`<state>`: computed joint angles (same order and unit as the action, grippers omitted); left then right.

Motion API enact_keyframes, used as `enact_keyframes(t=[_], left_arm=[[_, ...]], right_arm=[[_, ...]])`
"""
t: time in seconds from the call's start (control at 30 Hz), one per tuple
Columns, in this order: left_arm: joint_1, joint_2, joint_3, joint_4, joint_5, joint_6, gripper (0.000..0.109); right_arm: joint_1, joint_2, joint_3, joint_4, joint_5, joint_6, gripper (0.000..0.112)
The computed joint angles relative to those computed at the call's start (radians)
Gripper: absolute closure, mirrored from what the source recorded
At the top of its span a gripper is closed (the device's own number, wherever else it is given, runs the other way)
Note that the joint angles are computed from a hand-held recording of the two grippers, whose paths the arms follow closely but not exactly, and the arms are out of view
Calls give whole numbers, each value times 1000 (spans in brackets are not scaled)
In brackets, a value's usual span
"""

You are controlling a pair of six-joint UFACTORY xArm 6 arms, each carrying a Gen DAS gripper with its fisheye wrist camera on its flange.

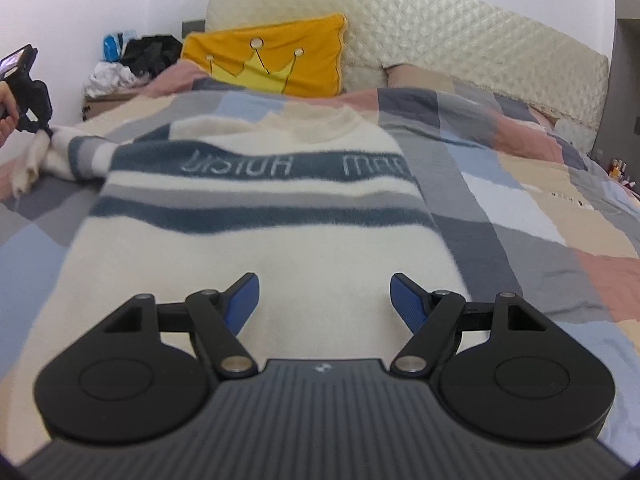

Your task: Fold large clothes

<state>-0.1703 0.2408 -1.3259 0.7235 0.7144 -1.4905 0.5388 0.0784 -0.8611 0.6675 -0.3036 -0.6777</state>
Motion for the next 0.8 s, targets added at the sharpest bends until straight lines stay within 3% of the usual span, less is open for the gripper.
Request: enact_keyframes(t=[0.07,0.2,0.4,0.5,0.57,0.8], left_arm=[[-1,8,3,28,-20,-51,94],[-8,-20,16,66,-15,-158,51],[-46,-145,72,56,3,-126,42],[-94,-198,82,54,72,-72,42],[-120,-235,110,50,59,-45,42],[-246,-223,172,53,75,-36,42]], right_arm=[[0,8,-8,31,7,-30,38],[9,13,-18,85,13,-86,38],[-3,-15,9,8,21,-9,38],[-21,-37,31,-80,37,92,38],[-47,-57,54,-205,55,223,38],[-63,-84,83,-325,83,335,38]])
